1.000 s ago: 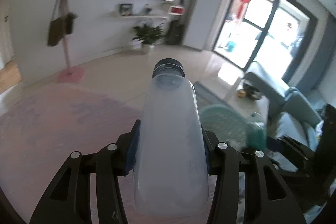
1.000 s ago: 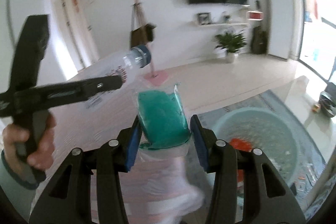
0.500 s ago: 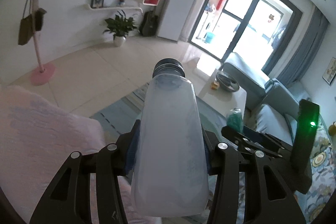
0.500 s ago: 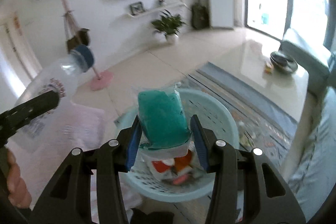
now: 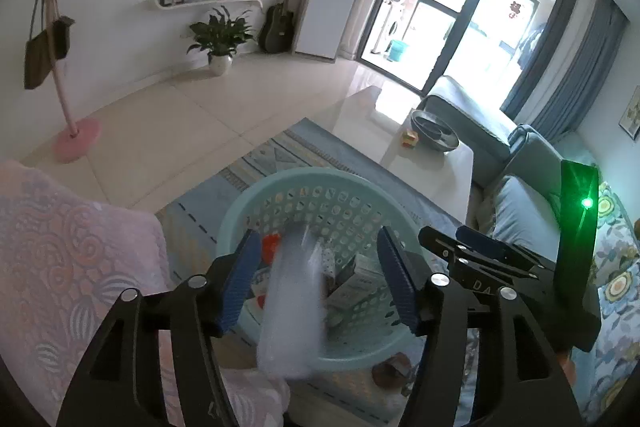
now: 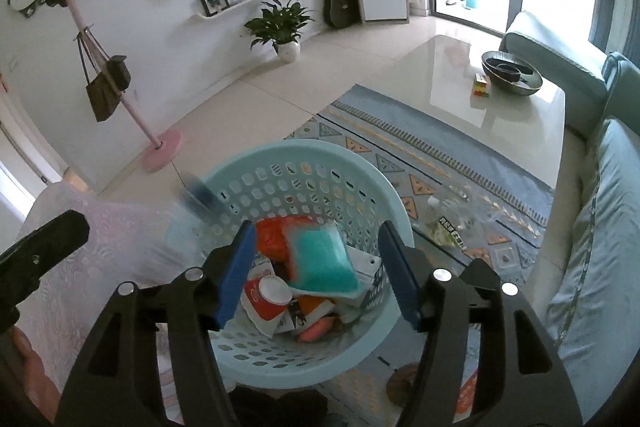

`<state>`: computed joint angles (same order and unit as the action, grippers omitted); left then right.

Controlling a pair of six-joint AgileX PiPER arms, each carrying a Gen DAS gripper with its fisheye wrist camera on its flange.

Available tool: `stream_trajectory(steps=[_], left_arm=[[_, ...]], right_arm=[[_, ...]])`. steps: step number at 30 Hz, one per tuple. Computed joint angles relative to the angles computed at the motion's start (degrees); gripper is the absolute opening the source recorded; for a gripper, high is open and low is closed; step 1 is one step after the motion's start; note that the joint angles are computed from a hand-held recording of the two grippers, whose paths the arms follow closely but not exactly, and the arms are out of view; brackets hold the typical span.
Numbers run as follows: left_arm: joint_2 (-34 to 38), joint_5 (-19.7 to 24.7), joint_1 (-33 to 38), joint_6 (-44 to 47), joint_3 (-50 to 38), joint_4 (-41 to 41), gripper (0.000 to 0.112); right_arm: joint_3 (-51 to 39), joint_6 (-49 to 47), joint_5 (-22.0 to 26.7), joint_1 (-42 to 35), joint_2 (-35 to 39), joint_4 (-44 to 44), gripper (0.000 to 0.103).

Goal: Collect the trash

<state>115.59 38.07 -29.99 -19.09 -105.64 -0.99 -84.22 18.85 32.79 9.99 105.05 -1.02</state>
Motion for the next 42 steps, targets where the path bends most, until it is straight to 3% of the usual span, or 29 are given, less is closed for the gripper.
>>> stream_trajectory(steps=[10, 14, 17, 19, 23, 26, 29, 33, 37, 42], left_arm=[[-8.79, -6.54, -1.15, -4.78, 12.08, 4.88, 0.071], [-15.21, -9.85, -2.6, -15.88, 19.96, 16.18, 0.079], [-19.72, -10.37, -4.15, -28.24, 25.25, 28.31, 0.083], [-22.06, -9.17, -6.02, -38.02, 28.29, 38.39, 0.085], [-25.04, -1.14, -11.51, -57.15, 33.77, 59.68, 0.088], [-26.34, 4.39, -14.16, -66.93, 38.0, 68.78, 0.089], [-27.73, 7.47, -15.76, -75.81, 41.97, 75.59, 0.089], [-27.78, 11.01, -16.53, -80.07, 43.79, 79.33, 0.089], [-28.83, 7.72, -14.6, -80.06, 44.32, 77.09, 0.089], [-28.73, 9.93, -14.88, -80.59, 44.09, 76.99, 0.093]], right_arm=[[3.61, -1.01, -1.66, 2.63, -5.24, 0.03, 0.063], [6.19, 0.92, -3.61, 5.43, -8.96, -2.98, 0.067], [8.17, 9.42, -4.82, 9.95, -12.1, -12.85, 0.069], [9.61, 16.41, -5.28, 12.97, -13.81, -20.58, 0.07], [12.81, 30.25, -5.59, 18.51, -16.98, -34.69, 0.07], [15.68, 38.08, -7.13, 21.17, -19.3, -42.03, 0.073], [17.11, 48.19, -4.69, 24.65, -20.06, -52.42, 0.074], [20.24, 59.04, -4.4, 27.59, -21.9, -62.39, 0.074], [23.14, 70.92, -0.66, 31.15, -23.04, -74.33, 0.074], [23.7, 74.54, 3.42, 33.67, -22.58, -78.46, 0.074]])
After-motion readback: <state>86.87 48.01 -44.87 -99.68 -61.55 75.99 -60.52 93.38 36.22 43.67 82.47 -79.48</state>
